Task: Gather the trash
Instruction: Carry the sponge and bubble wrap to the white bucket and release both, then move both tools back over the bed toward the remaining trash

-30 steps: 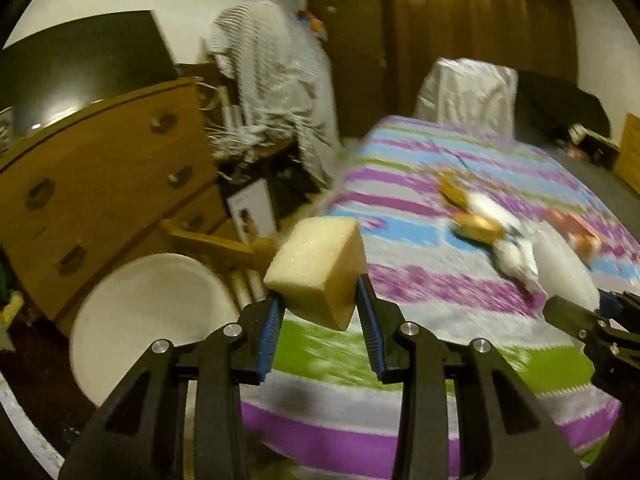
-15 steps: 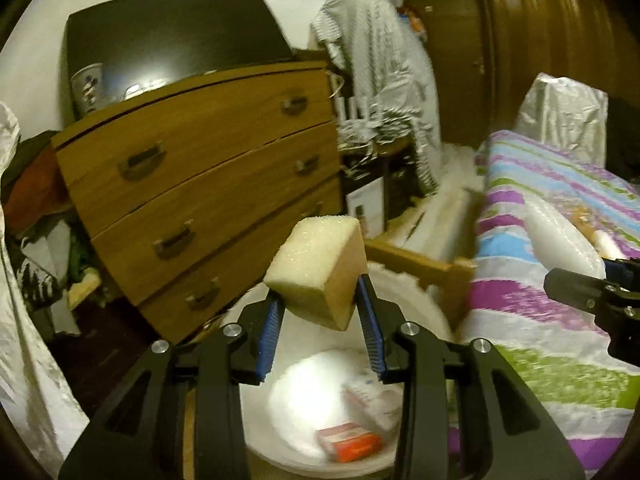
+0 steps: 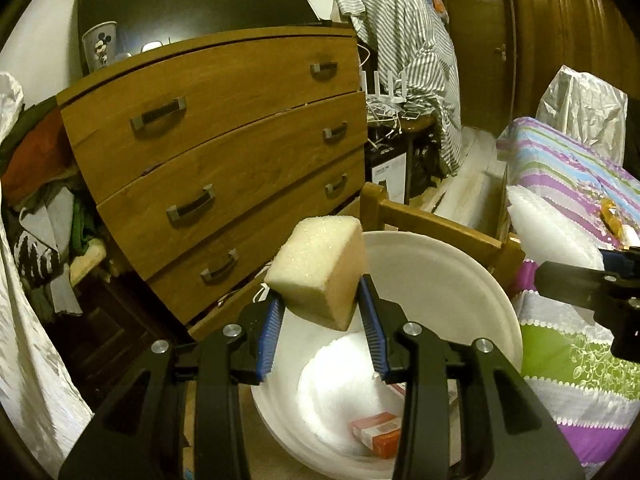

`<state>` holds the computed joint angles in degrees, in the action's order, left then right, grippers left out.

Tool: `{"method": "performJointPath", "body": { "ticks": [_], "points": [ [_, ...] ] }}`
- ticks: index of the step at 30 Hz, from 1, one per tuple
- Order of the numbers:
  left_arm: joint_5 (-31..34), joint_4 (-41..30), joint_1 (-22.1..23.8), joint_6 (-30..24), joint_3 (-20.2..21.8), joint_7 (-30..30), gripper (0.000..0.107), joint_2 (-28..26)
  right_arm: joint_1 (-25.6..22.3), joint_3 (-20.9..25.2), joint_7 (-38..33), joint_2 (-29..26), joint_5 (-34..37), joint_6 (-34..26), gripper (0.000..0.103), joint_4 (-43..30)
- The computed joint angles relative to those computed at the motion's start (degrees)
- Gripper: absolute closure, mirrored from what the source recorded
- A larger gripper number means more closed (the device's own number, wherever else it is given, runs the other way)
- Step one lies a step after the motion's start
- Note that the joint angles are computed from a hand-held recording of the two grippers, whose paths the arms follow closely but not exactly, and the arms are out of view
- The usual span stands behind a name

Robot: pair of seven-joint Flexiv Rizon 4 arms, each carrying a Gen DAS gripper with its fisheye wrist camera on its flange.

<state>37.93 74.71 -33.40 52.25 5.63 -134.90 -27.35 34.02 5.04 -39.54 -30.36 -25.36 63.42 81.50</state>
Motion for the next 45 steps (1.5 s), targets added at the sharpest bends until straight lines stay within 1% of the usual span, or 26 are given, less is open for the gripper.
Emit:
{"method": "performJointPath", "body": {
  "ticks": [4, 10, 11, 12, 13, 14, 16, 21, 28, 31, 35, 36, 37, 38, 40, 41, 43, 44, 45],
  "points": [
    [-0.6, 0.1, 0.7, 0.3, -0.2, 1.0, 0.07, -0.2, -0.6, 1.1, -1.7, -1.7, 1.9, -1.0, 0.05, -2.7],
    [-2.1, -0.6, 1.6, 0.7, -0.2, 2.1, 0.07, -1.2, -0.3, 1.5, -3.9, -4.1, 3.8, -2.0, 0.05, -6.3],
    [-2.4, -0.8, 1.7, 0.8, -0.2, 2.3, 0.069, -1.5, -0.5, 2.1, -5.1, -4.9, 4.5, -2.3, 0.049, -7.5],
    [-2.8, -1.0, 1.8, 0.7, -0.2, 2.8, 0.069, -1.8, -0.8, 2.6, -6.2, -5.4, 5.3, -2.4, 0.046, -8.3],
    [-3.2, -1.3, 1.8, 0.1, -0.1, 2.9, 0.061, -2.1, -0.7, 2.5, -6.4, -5.8, 5.8, -2.7, 0.041, -8.7],
    [-3.6, -1.4, 1.9, -0.1, -0.1, 3.2, 0.05, -2.4, -0.2, 1.5, -5.6, -5.9, 5.5, -2.8, 0.032, -8.7],
    [-5.1, -1.2, 2.5, 0.2, -0.4, 4.1, 0.043, -2.7, -0.1, 0.9, -5.0, -6.0, 5.6, -1.8, 0.031, -8.1],
    [-6.1, -1.2, 2.3, 0.1, 0.0, 5.0, 0.041, -3.2, -0.4, 0.3, -4.1, -5.7, 5.8, -0.7, 0.031, -6.6],
    [-6.4, -1.2, 1.8, -0.2, 0.6, 4.2, 0.041, -3.3, -0.3, -0.5, -2.7, -4.3, 4.4, 1.4, 0.031, -3.7],
    [-6.4, -1.1, 1.9, -0.1, 0.6, 4.2, 0.041, -3.2, 0.6, -2.4, -0.2, -2.8, 2.1, 3.5, 0.031, -1.0],
    [-6.1, -0.7, 1.6, 0.4, 0.7, 3.3, 0.041, -2.8, 3.5, -8.3, 8.4, 0.5, -5.7, 8.4, 0.031, 5.3],
    [-5.9, -0.6, 1.3, 0.4, 0.7, 2.9, 0.041, -2.7, 4.8, -10.9, 11.9, 1.8, -9.3, 9.6, 0.031, 7.7],
    [-5.6, -0.6, 1.0, 0.5, 0.8, 2.5, 0.041, -2.6, 6.3, -13.8, 15.9, 3.1, -13.7, 10.8, 0.031, 10.0],
    [-5.4, -0.6, 0.8, 0.9, 0.7, 2.1, 0.041, -2.5, 8.5, -17.9, 21.4, 4.7, -19.7, 12.0, 0.031, 13.0],
    [-4.8, -0.6, 0.1, 1.2, 0.7, 1.1, 0.039, -2.3, 10.7, -22.7, 30.2, 7.4, -29.2, 13.3, 0.031, 17.1],
    [-4.4, -0.7, -0.3, 1.4, 0.8, 0.5, 0.037, -2.3, 11.8, -25.5, 36.1, 9.1, -35.3, 13.9, 0.031, 19.5],
    [-3.3, -1.2, -1.5, 1.6, 0.9, -1.1, 0.034, -2.2, 12.5, -28.3, 45.7, 12.1, -45.7, 13.9, 0.031, 22.9],
    [-3.0, -1.4, -1.9, 1.8, 0.8, -1.5, 0.032, -2.2, 12.5, -29.3, 51.0, 14.1, -51.5, 12.9, 0.031, 25.0],
    [-2.6, -1.8, -2.4, 1.9, 0.7, -2.1, 0.031, -2.3, 12.0, -29.3, 54.4, 15.6, -55.3, 12.2, 0.031, 26.5]
  ]
}}
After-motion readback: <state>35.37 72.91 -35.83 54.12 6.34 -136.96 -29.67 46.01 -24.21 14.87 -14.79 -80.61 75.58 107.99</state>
